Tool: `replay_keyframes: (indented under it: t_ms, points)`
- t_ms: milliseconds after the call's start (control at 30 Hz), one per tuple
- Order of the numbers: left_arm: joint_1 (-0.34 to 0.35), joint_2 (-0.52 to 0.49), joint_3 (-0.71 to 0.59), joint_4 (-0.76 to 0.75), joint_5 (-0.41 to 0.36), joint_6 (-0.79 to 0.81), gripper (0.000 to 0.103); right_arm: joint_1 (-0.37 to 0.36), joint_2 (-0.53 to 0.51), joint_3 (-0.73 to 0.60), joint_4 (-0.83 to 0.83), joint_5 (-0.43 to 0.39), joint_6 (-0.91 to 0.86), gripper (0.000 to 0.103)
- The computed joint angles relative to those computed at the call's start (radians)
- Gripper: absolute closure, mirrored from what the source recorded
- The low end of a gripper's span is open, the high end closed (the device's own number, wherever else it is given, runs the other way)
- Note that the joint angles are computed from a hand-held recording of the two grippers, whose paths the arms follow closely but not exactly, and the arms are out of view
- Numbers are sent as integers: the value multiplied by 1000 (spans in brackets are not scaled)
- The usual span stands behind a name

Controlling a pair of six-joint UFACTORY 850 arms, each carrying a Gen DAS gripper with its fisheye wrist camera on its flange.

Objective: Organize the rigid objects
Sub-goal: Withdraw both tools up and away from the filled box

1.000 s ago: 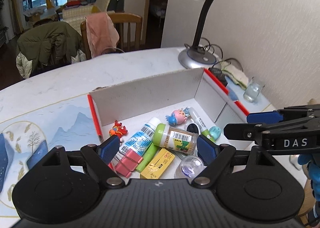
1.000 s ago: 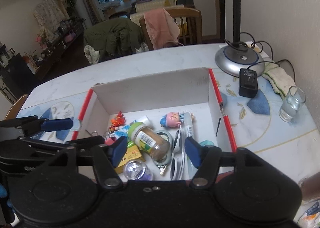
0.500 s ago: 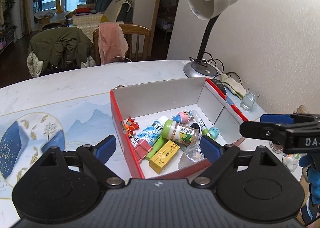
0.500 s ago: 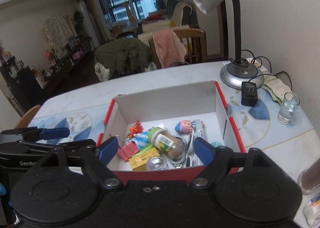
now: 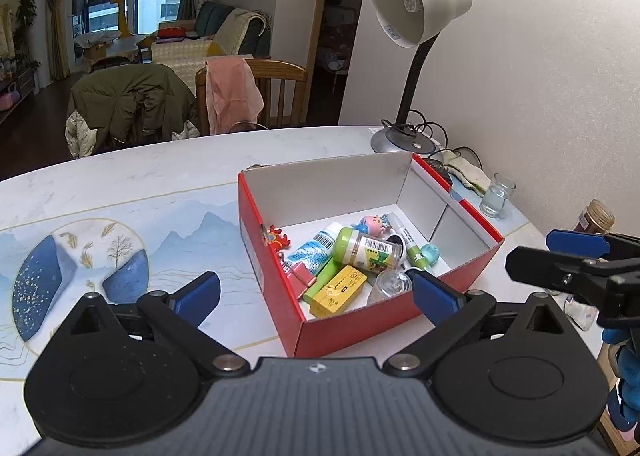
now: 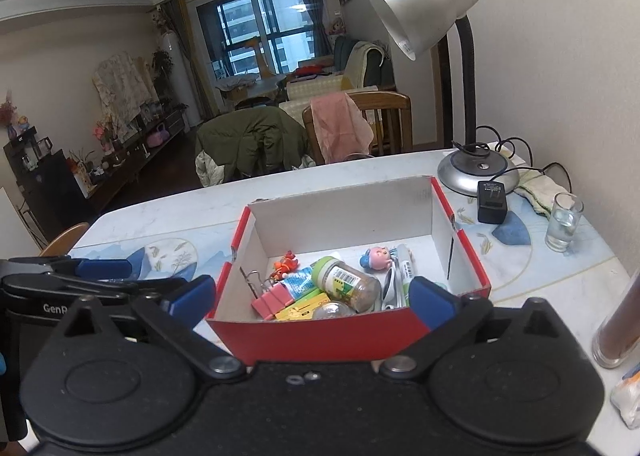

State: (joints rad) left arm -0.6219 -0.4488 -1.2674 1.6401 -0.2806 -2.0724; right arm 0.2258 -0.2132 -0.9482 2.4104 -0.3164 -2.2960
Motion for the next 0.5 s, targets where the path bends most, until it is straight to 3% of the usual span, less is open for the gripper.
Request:
replay_keyframes:
  t_ms: [233, 500]
  points:
    - [-13, 38, 50, 105, -22, -123, 0, 15, 27, 36, 136, -7, -118, 0]
    - [-29, 56, 71, 184, -35, -185, 0, 22, 42, 54, 147, -1, -110, 0]
